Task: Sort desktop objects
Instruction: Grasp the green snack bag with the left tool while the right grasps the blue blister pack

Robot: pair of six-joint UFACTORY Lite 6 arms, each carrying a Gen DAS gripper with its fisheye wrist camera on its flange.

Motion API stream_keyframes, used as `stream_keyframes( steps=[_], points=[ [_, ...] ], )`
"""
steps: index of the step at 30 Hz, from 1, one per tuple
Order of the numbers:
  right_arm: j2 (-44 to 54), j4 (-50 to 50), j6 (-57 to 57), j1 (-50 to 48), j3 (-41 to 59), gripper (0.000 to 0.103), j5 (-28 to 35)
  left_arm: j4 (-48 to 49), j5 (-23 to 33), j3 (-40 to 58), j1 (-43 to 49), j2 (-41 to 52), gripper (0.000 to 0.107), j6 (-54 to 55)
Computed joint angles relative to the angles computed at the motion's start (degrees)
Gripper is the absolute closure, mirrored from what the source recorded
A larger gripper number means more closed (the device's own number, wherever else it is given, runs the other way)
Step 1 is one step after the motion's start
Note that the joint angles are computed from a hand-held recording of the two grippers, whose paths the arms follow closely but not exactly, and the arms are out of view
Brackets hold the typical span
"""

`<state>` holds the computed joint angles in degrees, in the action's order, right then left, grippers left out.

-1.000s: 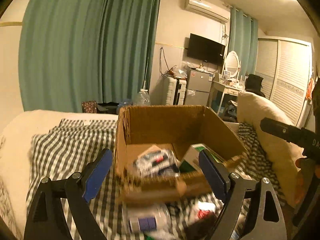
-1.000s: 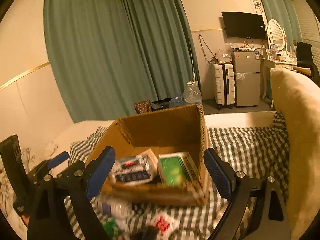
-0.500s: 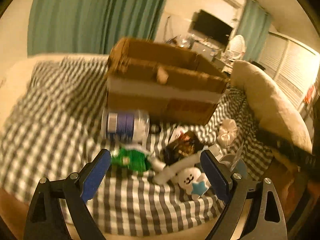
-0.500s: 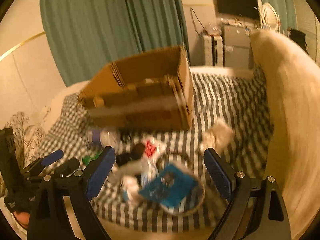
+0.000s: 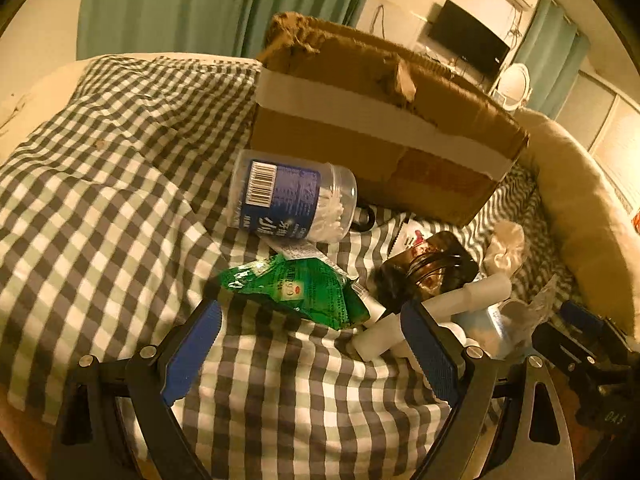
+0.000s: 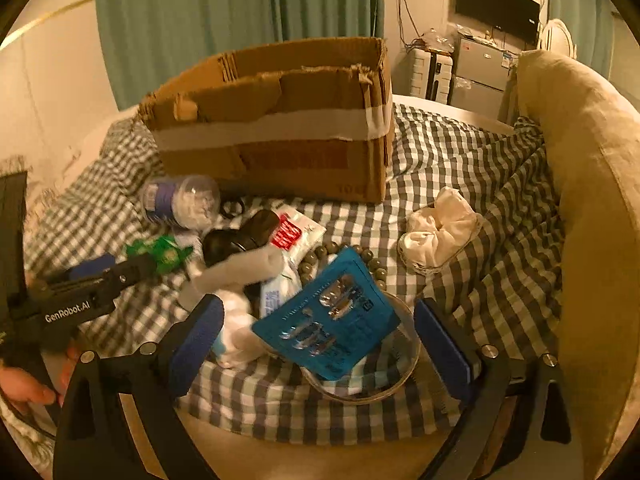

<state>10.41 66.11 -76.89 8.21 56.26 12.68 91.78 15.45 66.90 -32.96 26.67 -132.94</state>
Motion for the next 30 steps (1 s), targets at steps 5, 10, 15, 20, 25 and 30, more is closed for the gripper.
stream_keyframes(
  steps=[5,10,15,20,25,30],
  points=[
    [4.66,-10.0,10.72,0.71,3.64,0.006,-1.32,-8.17,0.37,5.39,0.91,5.23,0.013,10.15],
    [7.16,-16.87,17.49,0.8,5.72,0.006,-2.3,-12.19,-1.01,7.3,2.81,7.72,0.013,13.49],
    [8.96,-19.01,19.33,0.92,7.28,0.006,-1.91,-10.59,-1.55,8.63,3.24,9.42,0.015,13.4],
    [8.24,-11.92,12.51,-0.01,6.57,0.019,-0.47,-10.65,-1.85,7.39,3.23,8.39,0.036,13.5],
    [7.91,-15.63,16.36,0.31,6.07,0.057,-1.39,-2.97,-3.67,3.81,4.04,5.64,0.042,4.53],
    [7.42,-13.01,14.64,-1.18,5.84,0.065,-0.48,-2.41,-2.69,1.73,3.08,3.74,0.043,3.8]
  ],
)
